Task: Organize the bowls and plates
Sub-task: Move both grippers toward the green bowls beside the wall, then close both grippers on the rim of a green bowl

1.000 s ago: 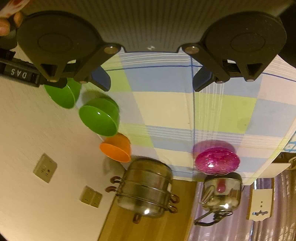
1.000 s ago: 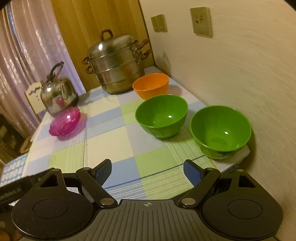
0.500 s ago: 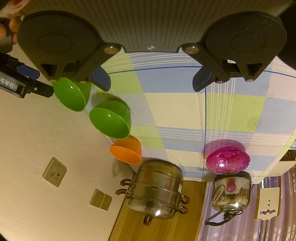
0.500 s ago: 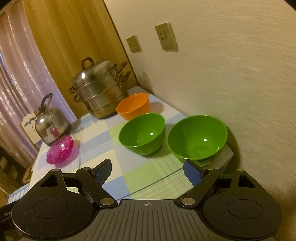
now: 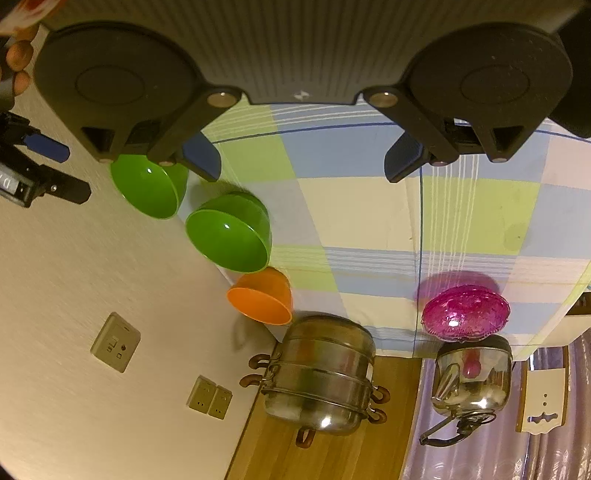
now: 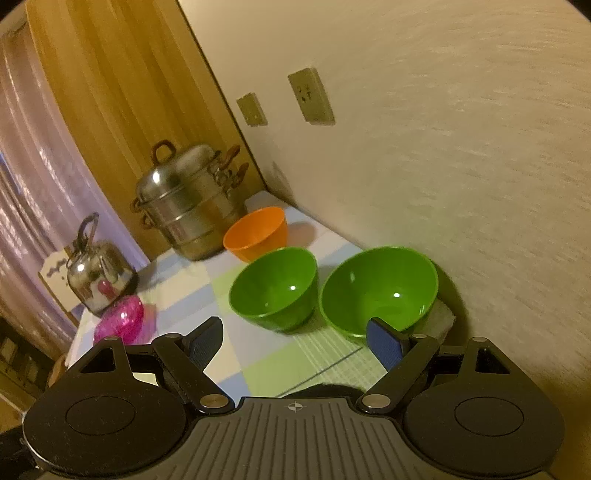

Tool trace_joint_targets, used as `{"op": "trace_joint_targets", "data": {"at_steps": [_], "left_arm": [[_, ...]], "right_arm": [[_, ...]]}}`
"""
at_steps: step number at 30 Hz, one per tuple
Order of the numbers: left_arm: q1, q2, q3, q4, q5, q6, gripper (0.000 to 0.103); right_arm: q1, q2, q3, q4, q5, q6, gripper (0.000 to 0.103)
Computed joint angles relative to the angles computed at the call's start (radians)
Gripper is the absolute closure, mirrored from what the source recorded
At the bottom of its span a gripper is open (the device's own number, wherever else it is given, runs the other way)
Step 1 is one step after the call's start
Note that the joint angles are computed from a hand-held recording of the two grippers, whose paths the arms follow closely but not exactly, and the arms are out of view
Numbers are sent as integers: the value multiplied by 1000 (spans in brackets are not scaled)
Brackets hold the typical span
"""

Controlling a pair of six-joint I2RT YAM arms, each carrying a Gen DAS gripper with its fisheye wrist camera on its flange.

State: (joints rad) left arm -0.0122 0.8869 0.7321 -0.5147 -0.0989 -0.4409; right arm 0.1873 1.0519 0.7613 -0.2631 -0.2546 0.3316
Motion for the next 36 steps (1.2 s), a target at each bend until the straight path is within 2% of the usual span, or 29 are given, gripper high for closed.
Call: {"op": "trace_joint_targets", "data": {"at_steps": [8, 14, 21, 24, 28, 34, 36], "left_arm": [[30, 75, 8, 66, 36, 11, 9], [62, 158, 16, 142, 81, 22, 9], [102, 299, 87, 215, 131, 46, 15], [113, 377, 143, 225, 152, 63, 16], [124, 495, 227, 242, 194, 97, 23], [131, 703, 393, 252, 239, 175, 29], [132, 772, 450, 253, 249, 190, 31]], "right_arm": [[-27, 26, -3, 33, -25, 9, 19], [-27, 91, 2, 68, -21, 10, 19], [-14, 205, 41, 138, -50, -14, 19], [-8, 267, 80, 170, -63, -33, 19], [-8, 374, 170, 177, -87, -84, 19], [-21, 564, 359, 136, -106, -191, 20], [-22, 636, 433, 116, -104, -220, 28]]}}
